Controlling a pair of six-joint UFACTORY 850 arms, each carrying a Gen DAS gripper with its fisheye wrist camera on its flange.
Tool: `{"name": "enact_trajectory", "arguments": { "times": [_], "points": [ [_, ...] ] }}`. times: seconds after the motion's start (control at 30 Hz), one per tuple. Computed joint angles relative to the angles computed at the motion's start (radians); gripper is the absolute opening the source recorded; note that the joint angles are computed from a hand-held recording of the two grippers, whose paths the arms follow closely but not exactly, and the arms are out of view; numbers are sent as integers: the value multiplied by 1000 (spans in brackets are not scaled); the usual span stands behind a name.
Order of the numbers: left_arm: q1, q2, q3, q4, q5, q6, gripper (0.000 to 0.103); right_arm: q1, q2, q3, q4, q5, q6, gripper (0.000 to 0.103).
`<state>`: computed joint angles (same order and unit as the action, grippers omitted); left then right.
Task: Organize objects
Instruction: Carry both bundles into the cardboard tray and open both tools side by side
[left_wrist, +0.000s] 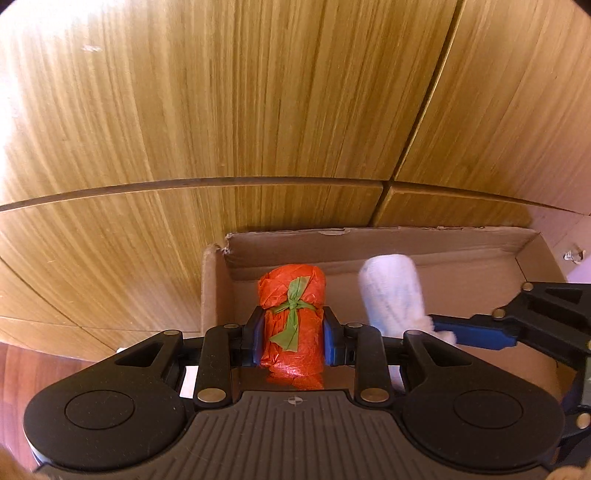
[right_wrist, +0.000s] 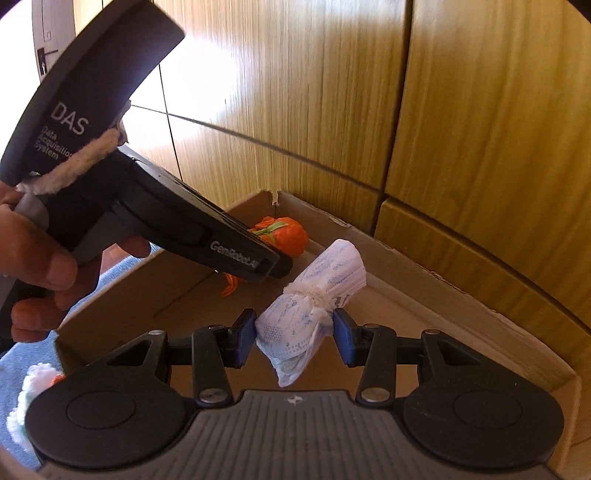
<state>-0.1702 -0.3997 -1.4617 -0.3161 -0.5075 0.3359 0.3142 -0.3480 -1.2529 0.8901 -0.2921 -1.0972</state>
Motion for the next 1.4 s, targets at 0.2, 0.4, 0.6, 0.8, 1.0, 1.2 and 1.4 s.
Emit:
{"name": "enact_trajectory", "arguments": {
  "times": [0.2, 0.4, 0.6, 0.8, 1.0, 1.2, 1.4],
  "points": [
    [-22, -29, -21, 39, 19, -11, 42, 9, -43, -43, -75, -7, 76, 42],
    [-25, -21, -21, 53, 33, -23, 54, 17, -73, -92, -122, -16, 145, 43],
    [-7, 6, -6, -37, 37, 42, 76, 18, -71, -97, -141, -20, 163, 43],
    [-5, 48, 18, -42, 50, 49, 85, 24, -53, -87, -178, -27, 207, 46],
    [5, 80, 38, -15, 37, 8, 86, 33, -55, -95, -196, -39, 234, 46],
    [24, 91, 49, -22, 30, 22, 86, 45, -49, -90, -255, -38, 286, 47],
    [22, 103, 62, -9, 37, 38, 87, 42, -18, -63, -308, -23, 347, 51]
  ]
}}
